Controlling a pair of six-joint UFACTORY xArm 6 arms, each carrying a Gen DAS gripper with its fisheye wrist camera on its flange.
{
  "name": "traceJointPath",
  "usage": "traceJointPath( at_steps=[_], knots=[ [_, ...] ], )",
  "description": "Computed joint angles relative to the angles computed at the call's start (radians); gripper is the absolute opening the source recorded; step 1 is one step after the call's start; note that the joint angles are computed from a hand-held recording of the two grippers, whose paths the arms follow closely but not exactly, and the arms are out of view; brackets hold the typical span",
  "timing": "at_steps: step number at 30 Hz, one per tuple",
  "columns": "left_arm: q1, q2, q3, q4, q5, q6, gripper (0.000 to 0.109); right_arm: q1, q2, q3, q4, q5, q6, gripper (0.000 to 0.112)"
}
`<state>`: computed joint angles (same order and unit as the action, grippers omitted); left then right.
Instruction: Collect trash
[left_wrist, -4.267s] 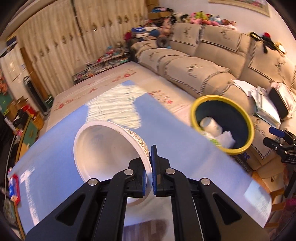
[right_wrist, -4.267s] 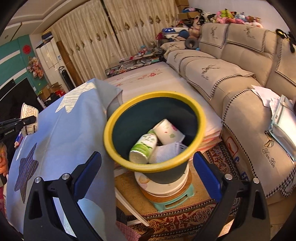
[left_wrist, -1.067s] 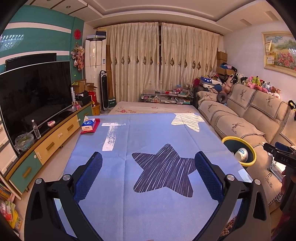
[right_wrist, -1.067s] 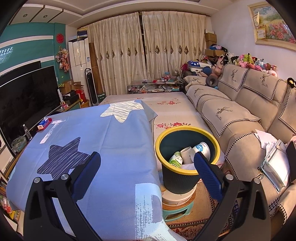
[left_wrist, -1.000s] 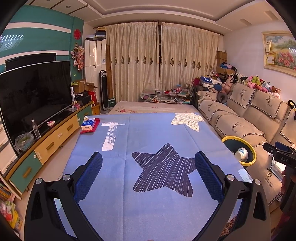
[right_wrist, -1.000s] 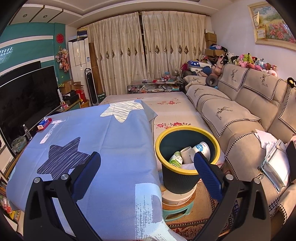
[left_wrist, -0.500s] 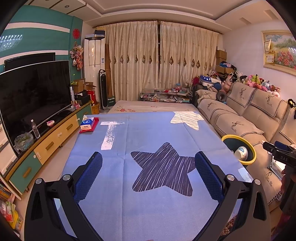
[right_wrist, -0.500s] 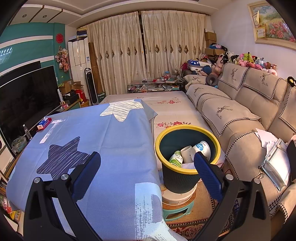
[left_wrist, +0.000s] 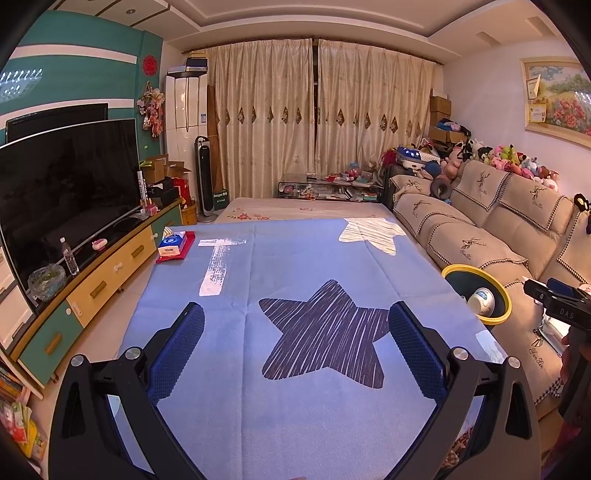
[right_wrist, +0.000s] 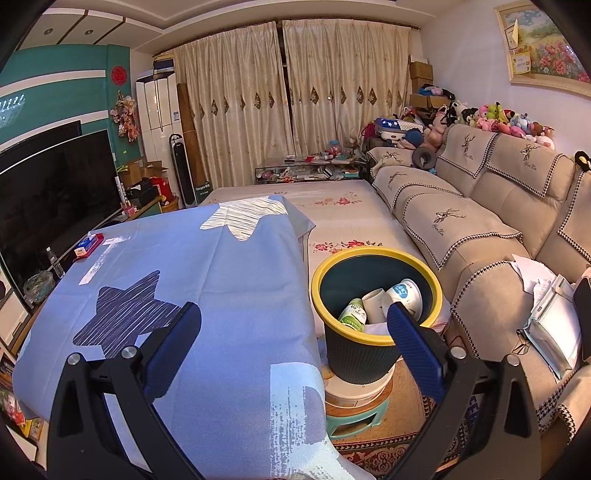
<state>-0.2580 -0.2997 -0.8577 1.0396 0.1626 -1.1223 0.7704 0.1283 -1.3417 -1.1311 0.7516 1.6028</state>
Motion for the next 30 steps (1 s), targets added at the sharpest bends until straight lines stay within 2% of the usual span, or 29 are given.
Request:
traceJointPath(
  at_steps=[30],
  knots=[
    [-0.005,0.007,-0.001,-0.030,0.001,0.038,0.098,0.003,0.012,-0.002,0.000,-0.010,0.011,0.096]
  ],
)
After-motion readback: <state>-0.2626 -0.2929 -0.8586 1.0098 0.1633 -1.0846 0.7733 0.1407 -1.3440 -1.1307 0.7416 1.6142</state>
